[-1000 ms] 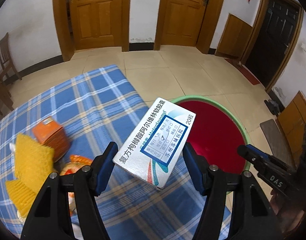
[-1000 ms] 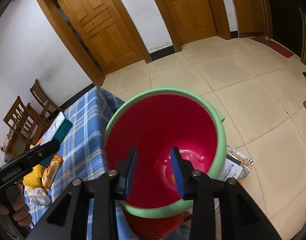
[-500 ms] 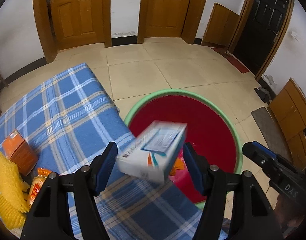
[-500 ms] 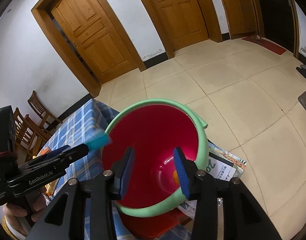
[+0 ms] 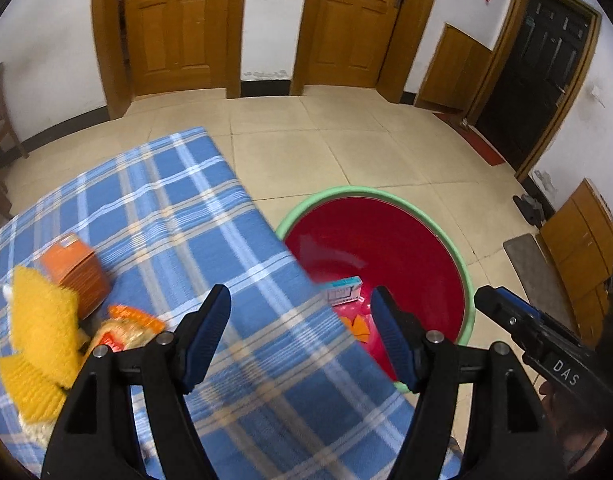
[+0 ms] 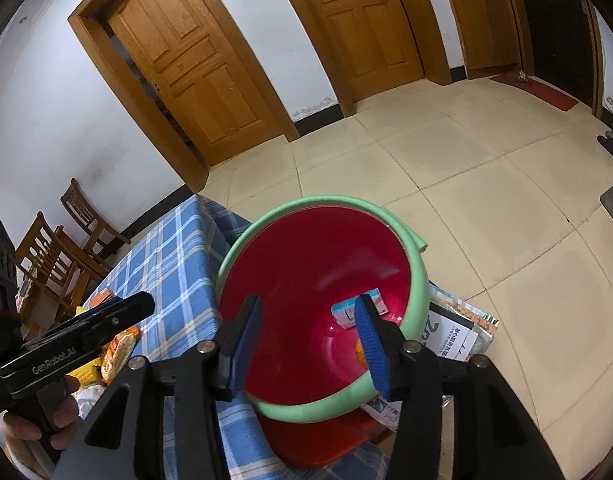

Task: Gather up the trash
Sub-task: 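Open both grippers to drop the box and orange bag into the bin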

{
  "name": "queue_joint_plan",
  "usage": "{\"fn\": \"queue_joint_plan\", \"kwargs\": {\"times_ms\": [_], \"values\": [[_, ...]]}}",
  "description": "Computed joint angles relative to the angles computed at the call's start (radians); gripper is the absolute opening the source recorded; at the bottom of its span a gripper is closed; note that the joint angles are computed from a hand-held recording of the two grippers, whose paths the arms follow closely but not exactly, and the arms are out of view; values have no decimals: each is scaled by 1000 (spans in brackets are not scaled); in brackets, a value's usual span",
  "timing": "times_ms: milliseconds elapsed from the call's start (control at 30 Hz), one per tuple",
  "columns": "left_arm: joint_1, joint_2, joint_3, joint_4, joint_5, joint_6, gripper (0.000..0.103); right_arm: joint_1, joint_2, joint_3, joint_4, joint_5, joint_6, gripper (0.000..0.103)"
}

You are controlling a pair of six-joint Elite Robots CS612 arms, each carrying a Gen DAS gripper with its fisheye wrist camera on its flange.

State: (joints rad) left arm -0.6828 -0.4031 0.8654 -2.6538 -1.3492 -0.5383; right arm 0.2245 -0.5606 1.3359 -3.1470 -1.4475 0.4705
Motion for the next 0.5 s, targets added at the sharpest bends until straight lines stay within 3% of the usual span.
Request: {"fn": "queue_joint_plan", "kwargs": {"times_ms": [500], "values": [[9,-141,267,-107,122,-144,72,33,-3,-26,33,43,-54,59]]}}
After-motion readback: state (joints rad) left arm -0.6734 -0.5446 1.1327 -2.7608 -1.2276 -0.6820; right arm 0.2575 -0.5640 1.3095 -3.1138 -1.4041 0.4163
